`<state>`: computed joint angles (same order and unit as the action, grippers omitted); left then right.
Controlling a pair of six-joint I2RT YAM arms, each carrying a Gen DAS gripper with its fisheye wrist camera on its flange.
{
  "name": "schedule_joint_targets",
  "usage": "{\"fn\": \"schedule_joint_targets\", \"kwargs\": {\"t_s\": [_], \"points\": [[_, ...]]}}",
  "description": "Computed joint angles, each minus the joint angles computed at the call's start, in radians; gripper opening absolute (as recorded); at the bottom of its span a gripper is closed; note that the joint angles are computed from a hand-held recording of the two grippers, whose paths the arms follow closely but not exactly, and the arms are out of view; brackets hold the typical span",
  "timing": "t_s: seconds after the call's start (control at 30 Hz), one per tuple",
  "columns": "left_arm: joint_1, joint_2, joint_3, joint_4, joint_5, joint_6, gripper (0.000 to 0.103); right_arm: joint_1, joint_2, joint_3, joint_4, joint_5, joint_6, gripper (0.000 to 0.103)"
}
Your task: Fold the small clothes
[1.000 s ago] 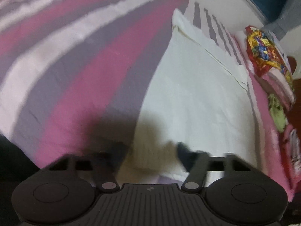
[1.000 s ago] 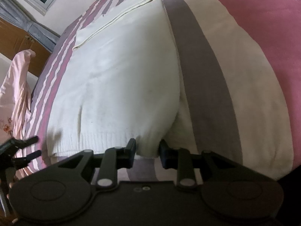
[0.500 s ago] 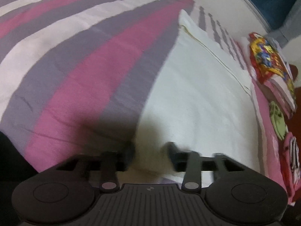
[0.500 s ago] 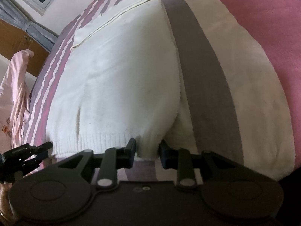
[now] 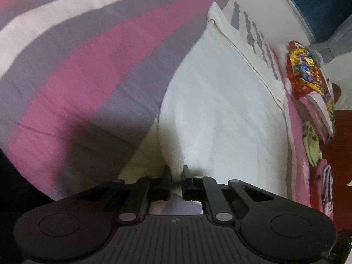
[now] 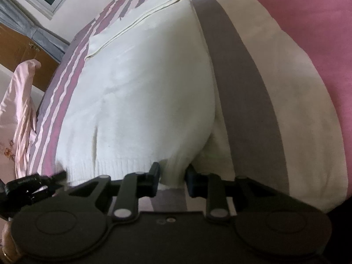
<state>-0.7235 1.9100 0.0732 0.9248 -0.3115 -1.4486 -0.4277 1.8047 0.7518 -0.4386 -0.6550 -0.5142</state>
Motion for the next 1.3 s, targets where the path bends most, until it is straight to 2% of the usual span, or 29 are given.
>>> {"fn": "schedule_joint_targets", "kwargs": {"t_s": [0.07,0.1,0.17,0.33,0.5,0.63,0.83,0.97,1.1,1.23,1.3], "points": [[-0.009,0.061,-0.001,0.095,0.007,-0.027,0.008,-0.002,0.000,-0.001,-0.003,-0.004,0.001,0.021],[-0.015,0.057,-0.001,0.107,-0.001,-0.030,0.008,-0.003,0.000,0.000,-0.005,-0.004,0.002,0.019],[-0.033,0.006,-0.001,0.078,-0.028,-0.023,0.008,-0.013,-0.005,-0.002,-0.011,-0.026,0.003,0.013],[0.044,-0.206,0.016,-0.058,-0.013,0.089,0.008,-0.034,-0.045,0.011,-0.040,-0.137,0.026,0.012],[0.226,-0.297,0.073,-0.109,0.088,0.243,0.008,-0.006,-0.092,0.050,-0.022,-0.215,0.089,0.012],[0.358,-0.269,0.152,-0.101,0.165,0.339,0.008,0.045,-0.081,0.113,0.064,-0.244,0.209,0.012],[0.517,-0.132,0.388,-0.142,0.247,0.470,0.008,0.142,0.032,0.243,0.284,-0.233,0.436,0.012],[0.592,0.007,0.608,-0.199,0.278,0.534,0.008,0.220,0.176,0.412,0.393,-0.189,0.571,0.012],[0.649,0.172,0.872,-0.273,0.293,0.577,0.008,0.279,0.357,0.653,0.425,-0.148,0.663,0.012],[0.687,0.339,1.132,-0.356,0.313,0.604,0.008,0.333,0.574,0.978,0.376,-0.107,0.713,0.012],[0.706,0.416,1.253,-0.410,0.325,0.601,0.008,0.355,0.707,1.199,0.285,-0.091,0.711,0.012]]}}
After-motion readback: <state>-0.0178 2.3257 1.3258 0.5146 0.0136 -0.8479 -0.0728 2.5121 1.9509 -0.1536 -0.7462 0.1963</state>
